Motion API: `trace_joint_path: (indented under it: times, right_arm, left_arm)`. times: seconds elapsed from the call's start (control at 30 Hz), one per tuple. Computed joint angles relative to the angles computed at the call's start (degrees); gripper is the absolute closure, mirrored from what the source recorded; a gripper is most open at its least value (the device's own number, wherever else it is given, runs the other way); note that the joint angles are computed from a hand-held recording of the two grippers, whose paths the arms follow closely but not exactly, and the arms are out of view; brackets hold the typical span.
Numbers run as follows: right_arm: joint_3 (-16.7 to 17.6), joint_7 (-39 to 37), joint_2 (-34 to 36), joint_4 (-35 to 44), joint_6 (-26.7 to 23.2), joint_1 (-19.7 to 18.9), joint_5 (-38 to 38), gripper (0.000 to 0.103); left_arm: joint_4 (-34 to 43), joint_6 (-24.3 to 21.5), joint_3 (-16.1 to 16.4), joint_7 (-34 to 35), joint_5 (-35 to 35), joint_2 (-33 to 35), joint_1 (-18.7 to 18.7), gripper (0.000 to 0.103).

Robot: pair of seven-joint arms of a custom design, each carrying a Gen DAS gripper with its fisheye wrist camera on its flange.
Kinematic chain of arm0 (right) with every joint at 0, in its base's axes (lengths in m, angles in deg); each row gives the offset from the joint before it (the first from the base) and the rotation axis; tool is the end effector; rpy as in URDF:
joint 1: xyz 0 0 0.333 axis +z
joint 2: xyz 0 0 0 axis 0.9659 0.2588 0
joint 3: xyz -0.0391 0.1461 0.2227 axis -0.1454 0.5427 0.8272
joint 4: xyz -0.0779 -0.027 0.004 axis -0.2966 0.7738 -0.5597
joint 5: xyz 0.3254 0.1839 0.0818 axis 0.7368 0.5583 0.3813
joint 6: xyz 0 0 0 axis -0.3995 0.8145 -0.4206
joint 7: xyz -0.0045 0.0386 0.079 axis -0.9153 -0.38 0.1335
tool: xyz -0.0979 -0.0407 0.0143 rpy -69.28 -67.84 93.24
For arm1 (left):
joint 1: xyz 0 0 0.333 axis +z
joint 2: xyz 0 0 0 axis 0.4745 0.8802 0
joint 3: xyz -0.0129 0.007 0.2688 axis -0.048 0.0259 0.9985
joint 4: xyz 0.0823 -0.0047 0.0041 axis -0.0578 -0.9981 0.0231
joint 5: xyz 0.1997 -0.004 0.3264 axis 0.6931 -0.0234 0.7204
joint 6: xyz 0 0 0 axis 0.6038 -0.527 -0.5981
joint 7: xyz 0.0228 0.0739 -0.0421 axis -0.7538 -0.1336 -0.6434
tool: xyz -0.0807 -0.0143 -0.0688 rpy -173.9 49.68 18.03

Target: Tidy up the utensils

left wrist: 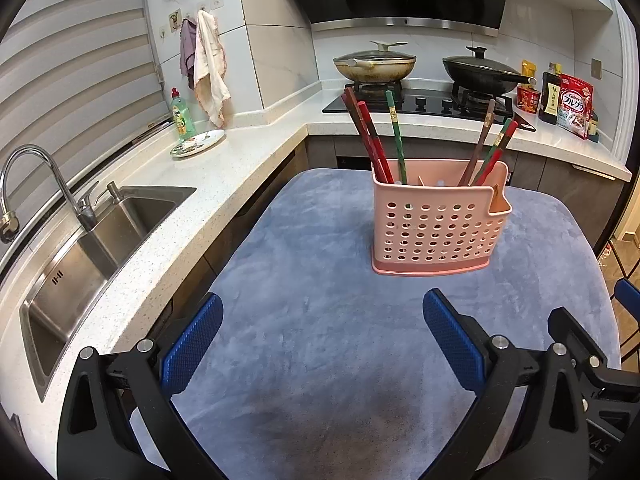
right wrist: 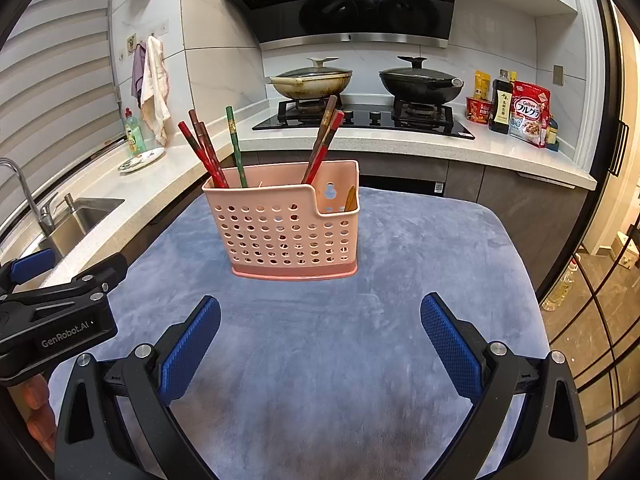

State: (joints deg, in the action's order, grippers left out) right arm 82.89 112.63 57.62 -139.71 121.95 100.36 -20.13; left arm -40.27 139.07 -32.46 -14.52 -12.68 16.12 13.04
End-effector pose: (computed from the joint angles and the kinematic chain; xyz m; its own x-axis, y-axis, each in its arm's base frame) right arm 0.6423 0.2876 0.5391 0.2474 -0.9665 -0.0683 -0.6123 -0.1013 -0.7841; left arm 0.6140 -0.2239 0.5513 0.3123 -0.9397 -0.1391 -0.6391 -0.0996 -0.7626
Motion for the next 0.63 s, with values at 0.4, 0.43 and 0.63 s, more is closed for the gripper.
trace_joint_path:
  times: [0.4,0.43,0.63]
  right_arm:
    - [0.2,-1.2,1.2,1.6,-0.8,-0.5,0.9,0.007]
    - [0.3,-1.4,1.5,2.0,-1.1,-0.5,1.1,0.007]
    - [-0.2,-1.7,3.1,4.4,-2.2,-0.3,1.3,0.007]
  left_arm:
    - [0.7,0.4,0.2,0.5,-0.3,0.9,0.0,0.007]
    - [0.9,0.3,0.2,0.5,-0.4,1.2,0.0,0.007]
    - [1.7,0.4,0.5,1.2,-1.0,2.0,0.0,0.007]
